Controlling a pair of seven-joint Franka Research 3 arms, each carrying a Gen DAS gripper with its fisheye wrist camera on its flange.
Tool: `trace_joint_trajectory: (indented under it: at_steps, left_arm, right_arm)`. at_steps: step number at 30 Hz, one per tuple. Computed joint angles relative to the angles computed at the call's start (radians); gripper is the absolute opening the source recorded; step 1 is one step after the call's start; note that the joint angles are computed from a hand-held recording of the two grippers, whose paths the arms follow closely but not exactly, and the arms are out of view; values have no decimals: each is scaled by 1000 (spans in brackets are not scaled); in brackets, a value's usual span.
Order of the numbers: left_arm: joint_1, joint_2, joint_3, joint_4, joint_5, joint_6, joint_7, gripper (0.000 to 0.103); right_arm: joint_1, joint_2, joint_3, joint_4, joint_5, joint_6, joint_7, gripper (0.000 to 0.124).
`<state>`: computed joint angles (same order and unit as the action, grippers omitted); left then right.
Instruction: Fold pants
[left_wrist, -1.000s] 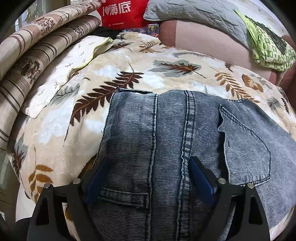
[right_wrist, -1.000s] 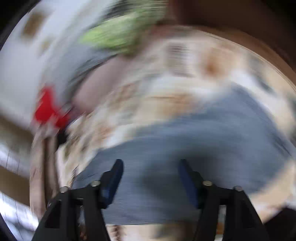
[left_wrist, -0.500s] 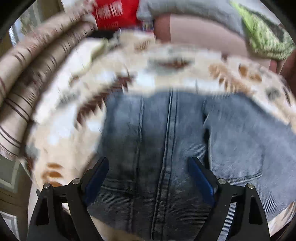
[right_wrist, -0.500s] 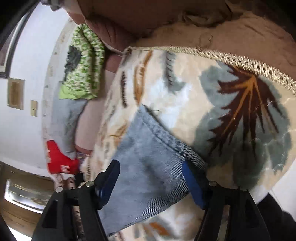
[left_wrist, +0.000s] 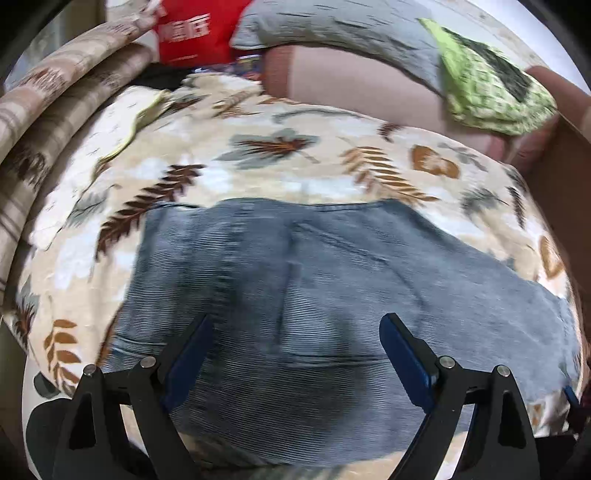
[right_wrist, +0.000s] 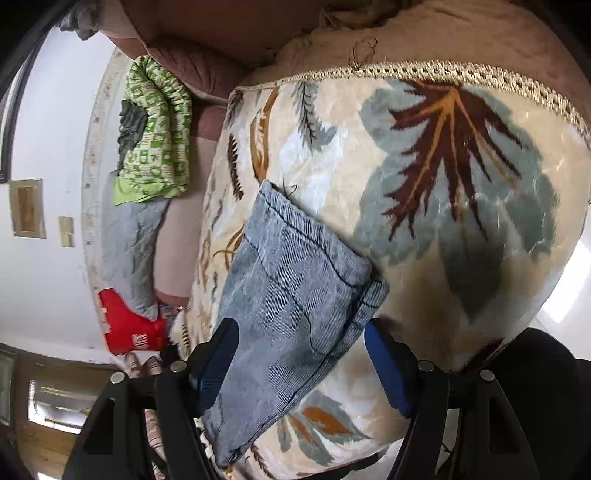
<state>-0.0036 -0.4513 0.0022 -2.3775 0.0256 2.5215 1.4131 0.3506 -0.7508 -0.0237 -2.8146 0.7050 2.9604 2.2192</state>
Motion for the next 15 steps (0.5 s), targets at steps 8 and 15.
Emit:
trace_joint_trajectory:
  at_steps: [8, 15]
  left_arm:
    - [-6, 2, -41, -19, 71, 8, -15, 92]
    - [-9, -23, 0, -48, 29, -14, -1, 92]
  right_arm:
    - [-124, 58, 145, 182, -297, -133, -36, 74]
    - [-92, 261, 117, 267, -297, -212, -94, 82]
